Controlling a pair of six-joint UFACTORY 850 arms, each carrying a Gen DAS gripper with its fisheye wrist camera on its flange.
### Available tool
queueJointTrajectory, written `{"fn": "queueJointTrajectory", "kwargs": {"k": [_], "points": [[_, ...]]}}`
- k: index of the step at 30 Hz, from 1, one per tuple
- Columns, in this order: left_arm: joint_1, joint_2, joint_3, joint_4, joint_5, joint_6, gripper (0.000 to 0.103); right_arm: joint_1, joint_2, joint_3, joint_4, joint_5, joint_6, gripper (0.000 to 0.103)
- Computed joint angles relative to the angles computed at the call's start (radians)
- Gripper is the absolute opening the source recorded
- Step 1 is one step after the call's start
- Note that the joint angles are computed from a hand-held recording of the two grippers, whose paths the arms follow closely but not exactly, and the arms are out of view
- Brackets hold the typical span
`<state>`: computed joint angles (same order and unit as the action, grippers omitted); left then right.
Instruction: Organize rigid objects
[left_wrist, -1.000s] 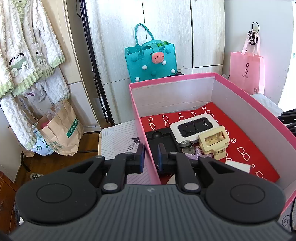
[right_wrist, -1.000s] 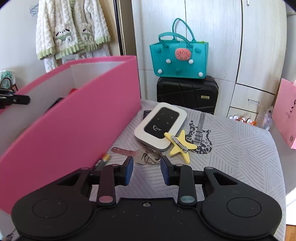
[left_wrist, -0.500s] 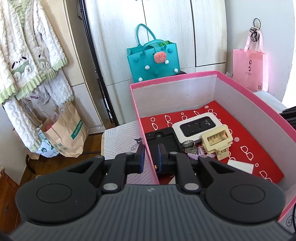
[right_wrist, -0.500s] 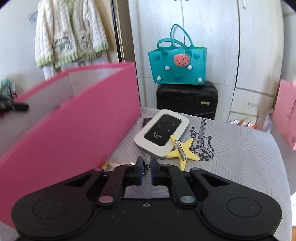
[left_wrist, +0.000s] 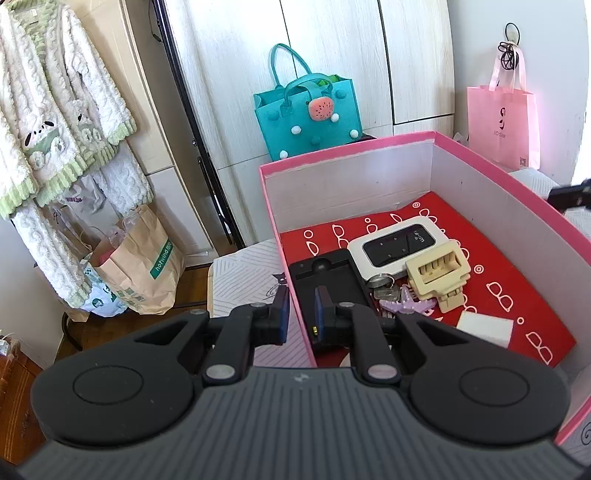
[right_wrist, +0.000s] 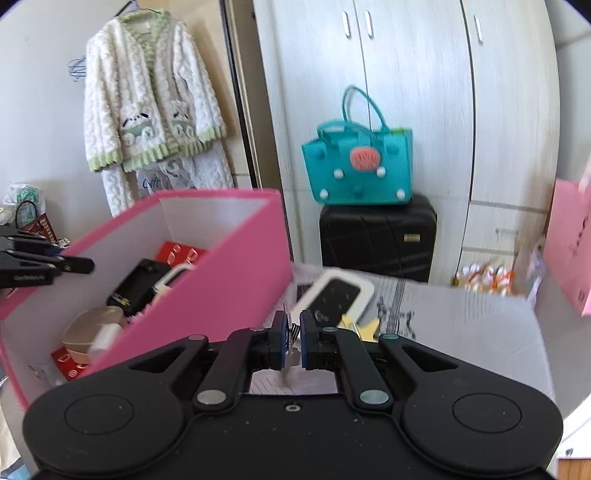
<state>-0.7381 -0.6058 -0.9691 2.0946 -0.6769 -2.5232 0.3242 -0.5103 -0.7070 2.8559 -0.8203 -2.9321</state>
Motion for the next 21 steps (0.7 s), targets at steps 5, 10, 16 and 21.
{"fn": "queueJointTrajectory", "kwargs": {"k": [5,10,16,21], "points": [[0.009,0.005,0.009,0.042,0.012,-0.064,0.013,-0.002,0.078,0.035,-0.036,-0.029,0.008,0.009],[0.012,0.008,0.019,0.076,0.007,-0.12,0.013,-0.006,0.149,0.046,-0.087,-0.05,0.064,0.009],[0.013,0.006,0.016,0.066,0.005,-0.105,0.013,0.009,0.187,0.03,-0.188,-0.077,0.13,0.009],[0.014,0.006,0.018,0.073,0.004,-0.124,0.013,0.04,0.132,-0.04,-0.318,-0.034,0.243,0.009]]}}
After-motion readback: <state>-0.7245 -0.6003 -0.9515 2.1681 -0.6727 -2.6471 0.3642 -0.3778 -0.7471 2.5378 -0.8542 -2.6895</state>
